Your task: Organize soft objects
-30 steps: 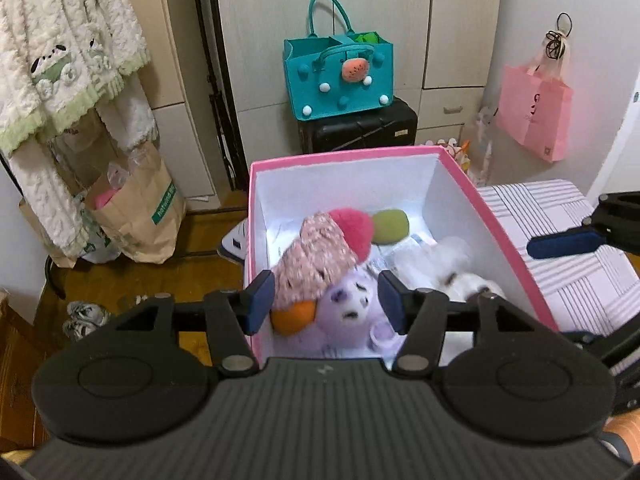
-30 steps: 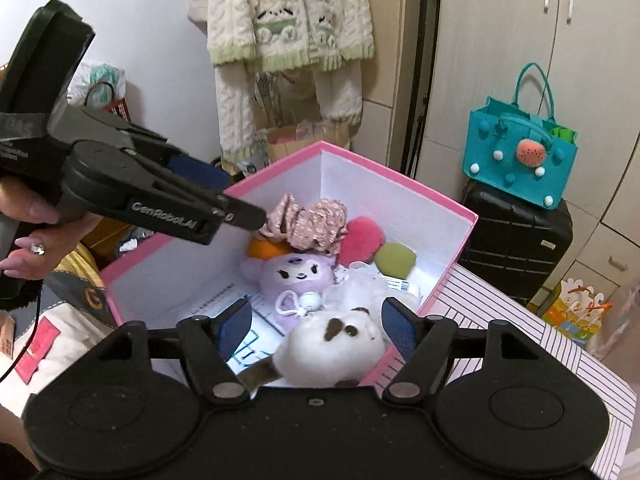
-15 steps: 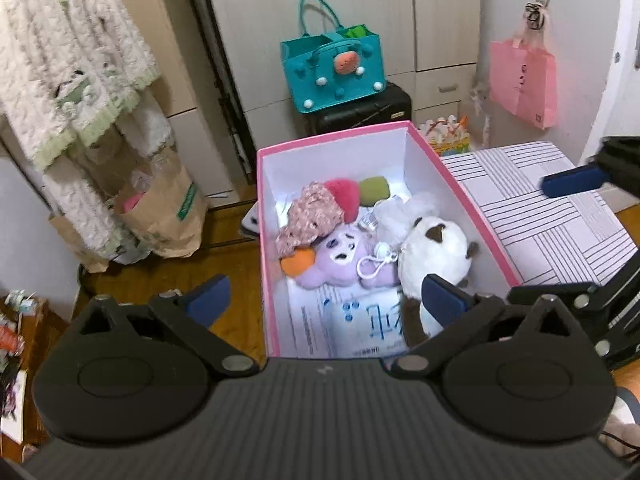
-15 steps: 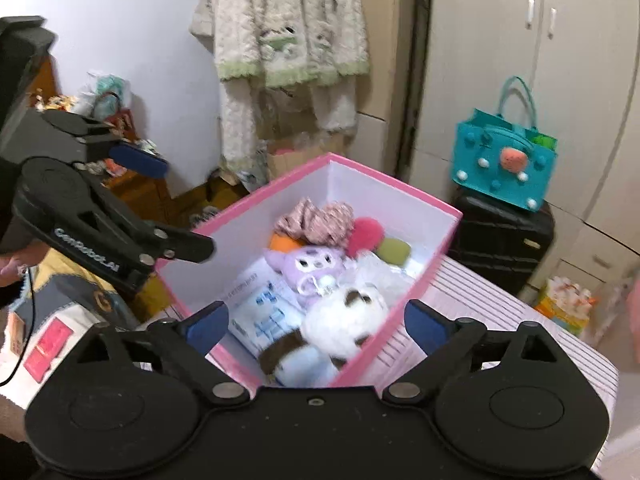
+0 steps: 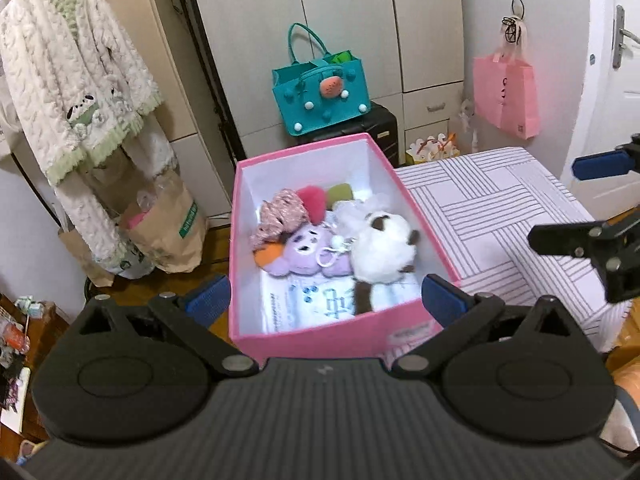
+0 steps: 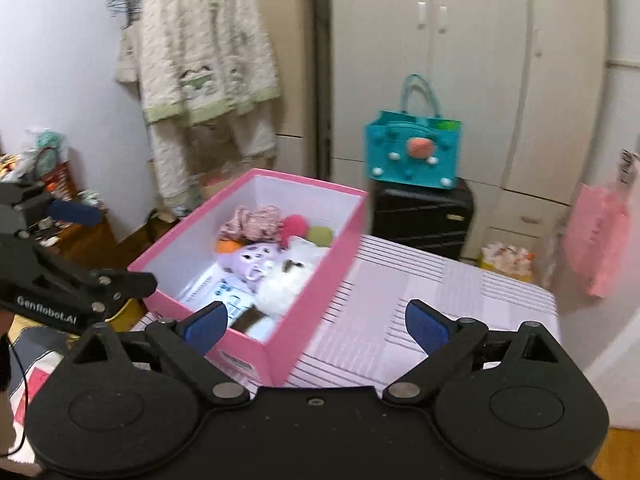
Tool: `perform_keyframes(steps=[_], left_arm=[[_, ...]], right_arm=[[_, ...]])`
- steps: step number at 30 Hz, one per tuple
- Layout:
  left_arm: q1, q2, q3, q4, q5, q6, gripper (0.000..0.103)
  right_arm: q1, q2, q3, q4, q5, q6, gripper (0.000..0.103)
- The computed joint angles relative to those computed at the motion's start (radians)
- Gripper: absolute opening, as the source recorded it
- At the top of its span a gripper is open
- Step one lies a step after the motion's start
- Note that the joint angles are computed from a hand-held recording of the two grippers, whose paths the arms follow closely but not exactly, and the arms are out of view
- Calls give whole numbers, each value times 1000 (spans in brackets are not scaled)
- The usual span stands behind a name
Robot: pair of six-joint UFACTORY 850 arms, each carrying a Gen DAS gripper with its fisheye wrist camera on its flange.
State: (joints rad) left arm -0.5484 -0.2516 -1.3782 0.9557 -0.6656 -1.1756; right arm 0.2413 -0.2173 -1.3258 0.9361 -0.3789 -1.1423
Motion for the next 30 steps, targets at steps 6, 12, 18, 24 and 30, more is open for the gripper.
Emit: perform_keyframes(steps=[6,12,18,24,30], left_arm=[[-22,-14,2,-48,11,-21,103],[-47,-31,3,-36,16,-73,103],[-71,-43,-1,-17,9,-116,103],[-101,-40,14,51,-12,-207,103],[-132,-35,43,156,-34,-335,103]], right_arm=[[2,50,49,-242,25,257,98],[-43,87,103,-48,-63,124,98],[-28,151,182,-8,44,56,98],[-18,175,225,-50,146,94,98],[-14,185,259,89,220,-35,98]])
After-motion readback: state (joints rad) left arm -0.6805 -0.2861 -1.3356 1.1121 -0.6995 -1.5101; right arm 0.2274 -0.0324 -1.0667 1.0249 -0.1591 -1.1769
